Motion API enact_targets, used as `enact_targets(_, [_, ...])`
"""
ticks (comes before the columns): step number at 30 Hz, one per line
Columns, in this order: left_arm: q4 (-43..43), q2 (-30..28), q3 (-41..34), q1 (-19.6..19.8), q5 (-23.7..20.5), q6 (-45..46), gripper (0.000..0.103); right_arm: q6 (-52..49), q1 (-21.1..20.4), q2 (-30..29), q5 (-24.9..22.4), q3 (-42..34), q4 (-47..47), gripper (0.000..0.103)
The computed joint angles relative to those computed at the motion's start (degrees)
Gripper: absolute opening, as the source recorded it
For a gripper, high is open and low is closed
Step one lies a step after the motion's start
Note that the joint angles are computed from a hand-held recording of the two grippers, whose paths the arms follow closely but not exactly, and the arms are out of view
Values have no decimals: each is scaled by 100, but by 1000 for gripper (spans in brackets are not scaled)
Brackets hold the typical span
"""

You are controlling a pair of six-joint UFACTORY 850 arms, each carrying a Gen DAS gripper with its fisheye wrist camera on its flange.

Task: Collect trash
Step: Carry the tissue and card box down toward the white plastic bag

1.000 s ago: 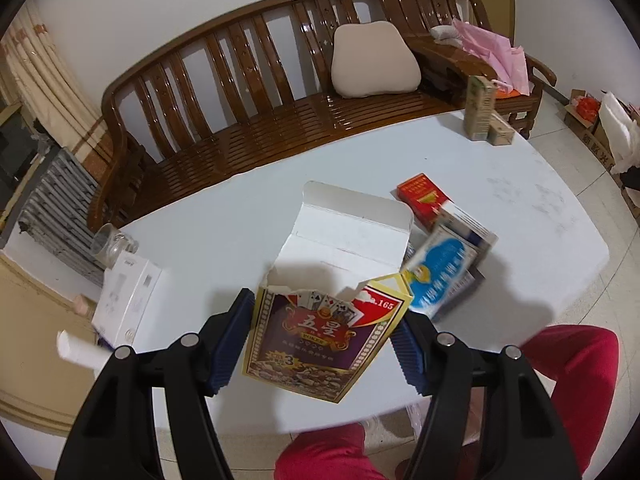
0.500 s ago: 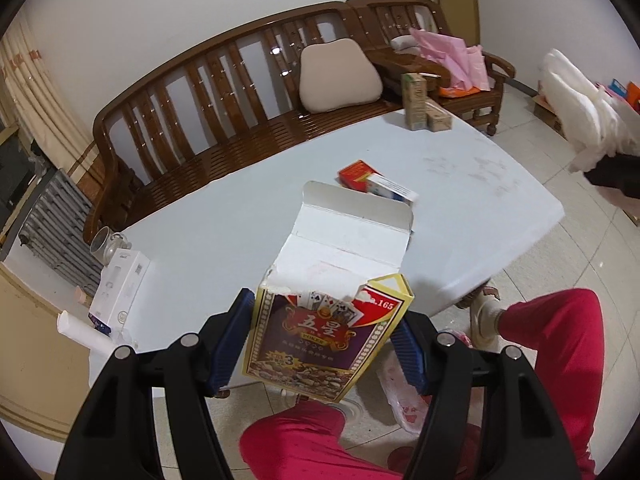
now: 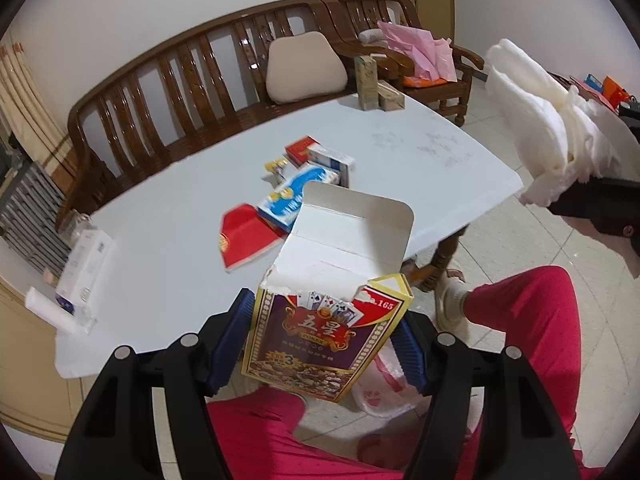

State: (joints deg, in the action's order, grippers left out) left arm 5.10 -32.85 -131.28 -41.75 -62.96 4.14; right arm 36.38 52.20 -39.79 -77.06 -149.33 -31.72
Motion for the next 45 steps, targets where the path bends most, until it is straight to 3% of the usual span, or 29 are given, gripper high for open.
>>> enact_targets(7, [-209, 373, 989, 13, 420, -177, 64, 698, 29, 810, 564, 1771, 33, 23])
enact_targets(18, [-515, 489, 2031, -33, 765, -342, 64, 1134, -86, 1252, 1151, 3324, 367, 24])
enact_targets(32, [-886, -163, 2304, -65, 494, -479, 64, 1291, -413, 1433, 2004, 4825, 1284, 23])
enact_targets(45, [-1201, -1124, 1822, -17, -8, -687, 64, 1113, -739, 1282, 2683, 5712, 2413, 24])
